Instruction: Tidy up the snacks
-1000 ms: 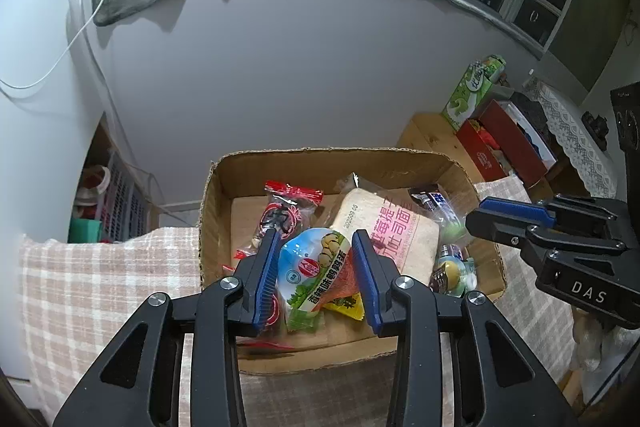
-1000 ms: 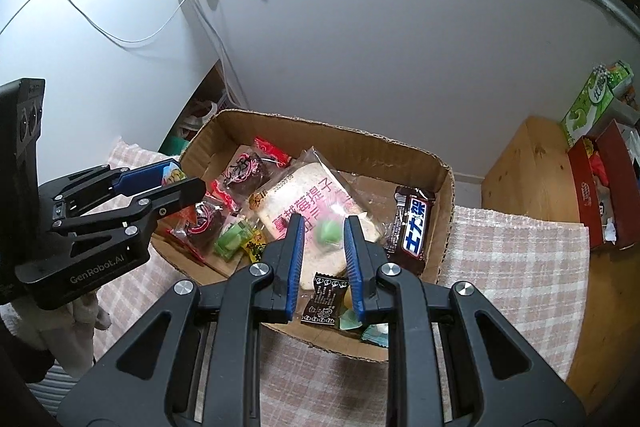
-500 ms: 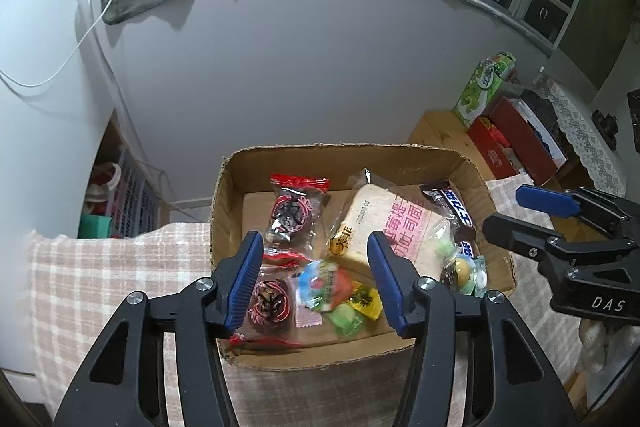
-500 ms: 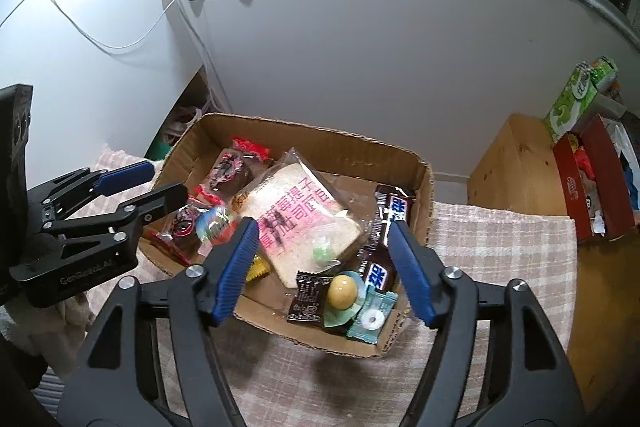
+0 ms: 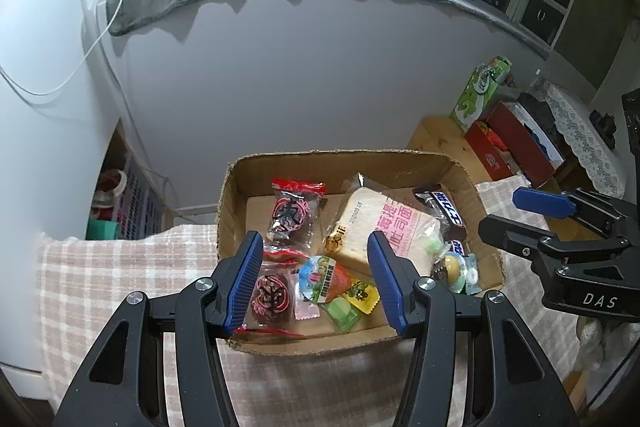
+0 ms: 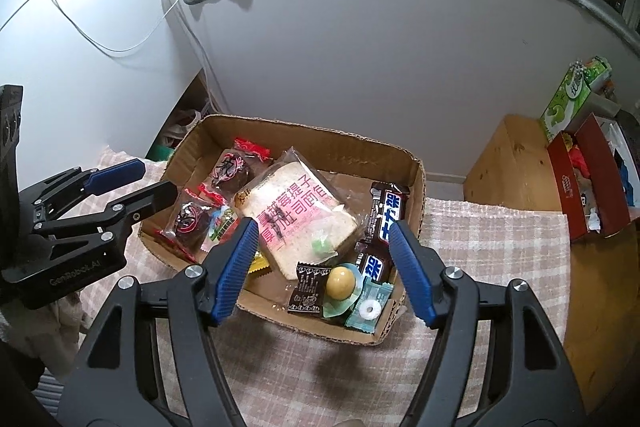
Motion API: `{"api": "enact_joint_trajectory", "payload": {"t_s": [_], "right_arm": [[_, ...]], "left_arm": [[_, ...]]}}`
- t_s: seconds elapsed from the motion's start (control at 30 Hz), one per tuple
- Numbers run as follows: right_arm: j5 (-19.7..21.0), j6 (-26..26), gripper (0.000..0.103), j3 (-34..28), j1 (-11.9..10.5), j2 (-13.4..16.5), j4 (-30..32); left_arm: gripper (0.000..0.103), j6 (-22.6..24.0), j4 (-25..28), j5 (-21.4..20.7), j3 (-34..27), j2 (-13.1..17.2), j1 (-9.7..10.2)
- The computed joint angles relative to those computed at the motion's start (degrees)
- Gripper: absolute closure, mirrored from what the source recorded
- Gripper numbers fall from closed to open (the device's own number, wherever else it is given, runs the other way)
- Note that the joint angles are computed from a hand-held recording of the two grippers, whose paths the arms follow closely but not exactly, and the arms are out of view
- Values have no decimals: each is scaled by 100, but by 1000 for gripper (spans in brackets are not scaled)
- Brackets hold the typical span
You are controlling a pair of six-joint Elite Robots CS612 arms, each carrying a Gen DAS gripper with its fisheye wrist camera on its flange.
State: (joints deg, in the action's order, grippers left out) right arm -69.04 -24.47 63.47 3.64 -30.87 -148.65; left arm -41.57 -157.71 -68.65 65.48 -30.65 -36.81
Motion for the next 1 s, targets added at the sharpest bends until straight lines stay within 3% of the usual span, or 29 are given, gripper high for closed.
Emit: {"api": "enact_joint_trajectory", "payload": {"t_s": [0.37,0.73,0.87,1.0], "right_arm": [[20,54,33,446,-46,-271,-298],[-20,201,32,1273,-110,-763,-823],[-56,357,21,1575,-120,-947,-1040],[-264,461,20,1875,-101,-1129,-1364]], "left_arm": [[50,-67,-200,184,357,-245,-115],[50,-234,-585,497,1020,-672,-321],[42,-313,-662,639,1255,-827,-404],[42,-467,-730,768,1459,-960,-482]]}}
